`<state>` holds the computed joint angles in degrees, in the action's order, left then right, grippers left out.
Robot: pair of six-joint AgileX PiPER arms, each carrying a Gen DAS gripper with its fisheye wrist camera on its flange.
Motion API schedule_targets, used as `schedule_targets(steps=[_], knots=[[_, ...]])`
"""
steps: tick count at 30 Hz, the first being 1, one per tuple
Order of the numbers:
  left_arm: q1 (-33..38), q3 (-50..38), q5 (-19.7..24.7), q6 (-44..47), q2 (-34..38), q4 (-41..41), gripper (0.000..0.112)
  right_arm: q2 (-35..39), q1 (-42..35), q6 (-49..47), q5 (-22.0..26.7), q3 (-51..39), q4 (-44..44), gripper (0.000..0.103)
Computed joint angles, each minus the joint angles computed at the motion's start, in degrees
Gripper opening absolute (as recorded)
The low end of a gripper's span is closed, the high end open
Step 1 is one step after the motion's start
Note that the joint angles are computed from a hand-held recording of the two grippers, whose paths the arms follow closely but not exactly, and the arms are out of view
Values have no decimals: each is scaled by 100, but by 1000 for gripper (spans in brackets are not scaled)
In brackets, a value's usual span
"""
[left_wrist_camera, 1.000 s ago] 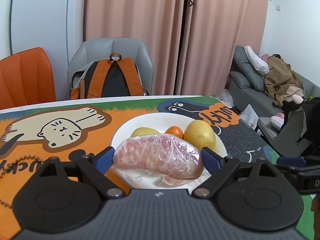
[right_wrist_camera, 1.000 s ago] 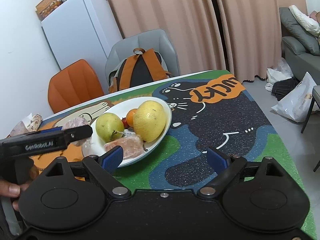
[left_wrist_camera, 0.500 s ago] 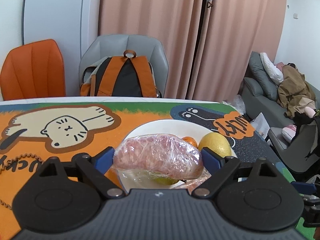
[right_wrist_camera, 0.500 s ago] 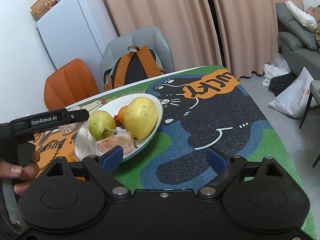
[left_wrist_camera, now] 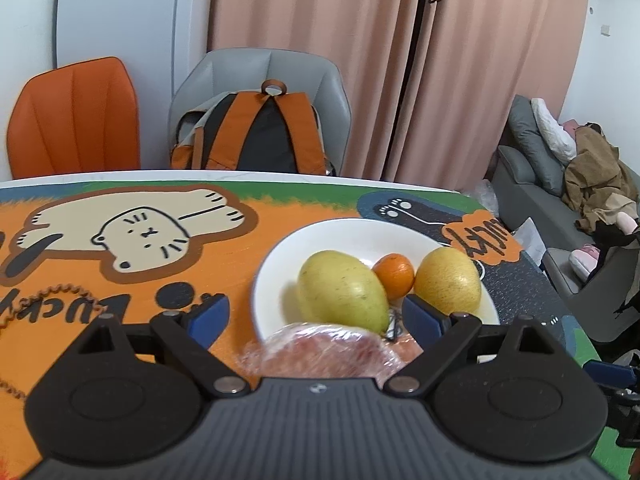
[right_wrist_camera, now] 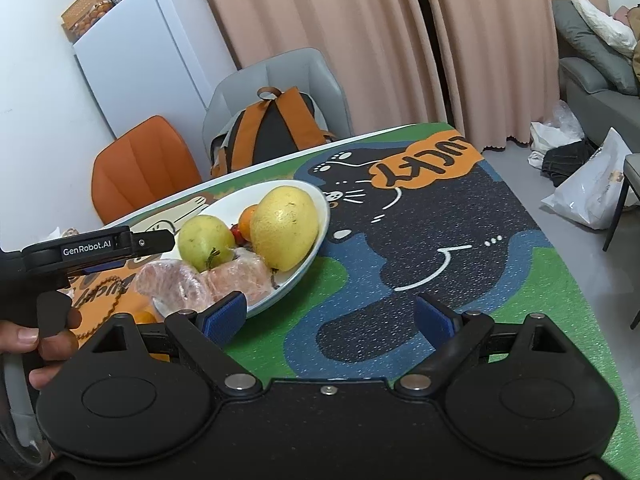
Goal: Organize fruits
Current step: 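Withdraw both open tools from the plate back over the table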
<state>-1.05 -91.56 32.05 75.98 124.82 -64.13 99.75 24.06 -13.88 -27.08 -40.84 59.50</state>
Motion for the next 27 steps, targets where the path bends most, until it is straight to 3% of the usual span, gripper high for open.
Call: schedule_targets(steps=[15, 27], knots=[[478, 373, 401, 177, -334, 199, 96, -44, 364, -437, 52, -250, 409, 97], [1067, 419, 1130, 333, -462, 2, 101, -92, 666, -974, 87, -491, 910, 103]])
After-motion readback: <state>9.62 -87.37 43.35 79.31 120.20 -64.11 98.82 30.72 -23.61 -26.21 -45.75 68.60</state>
